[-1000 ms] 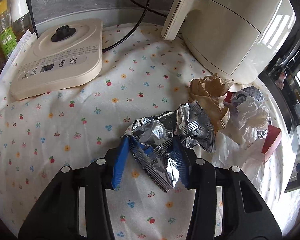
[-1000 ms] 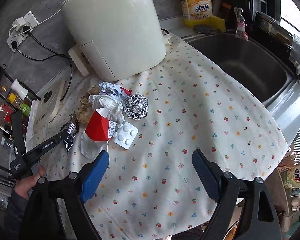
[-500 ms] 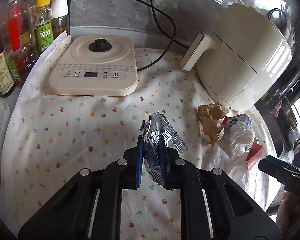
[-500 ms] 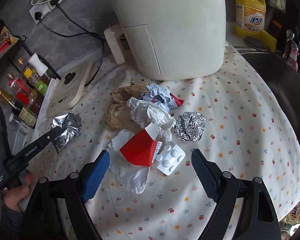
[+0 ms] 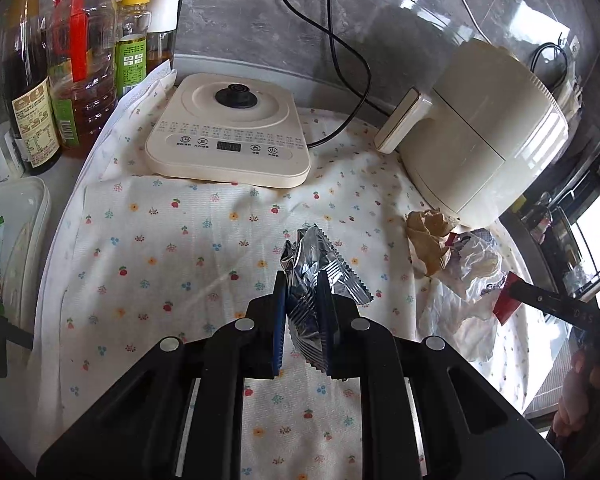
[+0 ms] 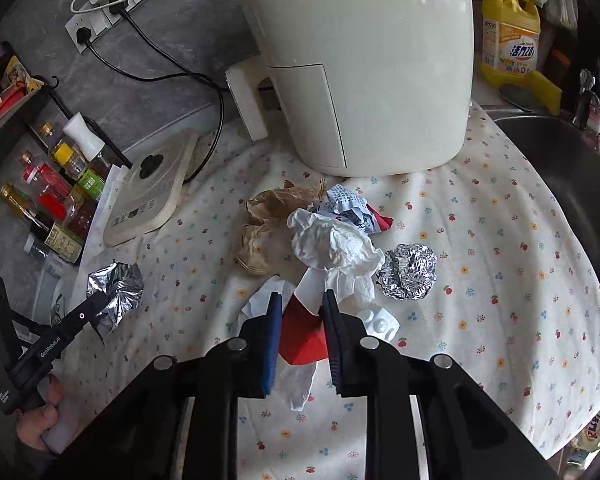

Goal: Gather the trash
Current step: 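Grasp the red paper cup with the right gripper while the left holds the silver bag, then carry the silver bag and red cup down over the white bucket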

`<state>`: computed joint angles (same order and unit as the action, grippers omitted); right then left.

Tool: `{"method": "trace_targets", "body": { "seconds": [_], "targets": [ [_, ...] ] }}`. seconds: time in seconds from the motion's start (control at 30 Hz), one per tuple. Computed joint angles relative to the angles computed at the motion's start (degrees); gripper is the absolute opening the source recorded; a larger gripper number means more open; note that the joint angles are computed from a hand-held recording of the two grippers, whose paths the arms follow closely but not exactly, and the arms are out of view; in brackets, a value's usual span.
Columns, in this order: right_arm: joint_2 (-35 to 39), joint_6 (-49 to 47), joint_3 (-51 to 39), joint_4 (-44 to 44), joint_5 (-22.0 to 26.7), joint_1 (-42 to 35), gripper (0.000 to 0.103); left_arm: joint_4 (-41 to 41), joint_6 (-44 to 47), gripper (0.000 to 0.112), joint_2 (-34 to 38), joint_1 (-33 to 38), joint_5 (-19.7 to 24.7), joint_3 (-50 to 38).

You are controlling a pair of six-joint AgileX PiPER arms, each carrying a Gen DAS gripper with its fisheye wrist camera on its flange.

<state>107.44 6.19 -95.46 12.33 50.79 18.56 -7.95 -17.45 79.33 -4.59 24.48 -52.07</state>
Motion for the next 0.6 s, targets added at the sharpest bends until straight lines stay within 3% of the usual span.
{"method": "trace_targets", "body": {
  "seconds": [0.37, 0.6],
  "targets": [
    [-6.97, 7.55, 6.07, -2.39, -5.50, 2.62, 0.018, -10.78, 15.64, 0.015, -7.44, 3.40, 3.02, 3.04],
    [-9.54, 5.42, 8.79, 1.85, -5.97, 4.54, 0.018, -12.81, 16.97, 0.015, -12.58, 6.10, 3.88, 6.91]
  ]
}}
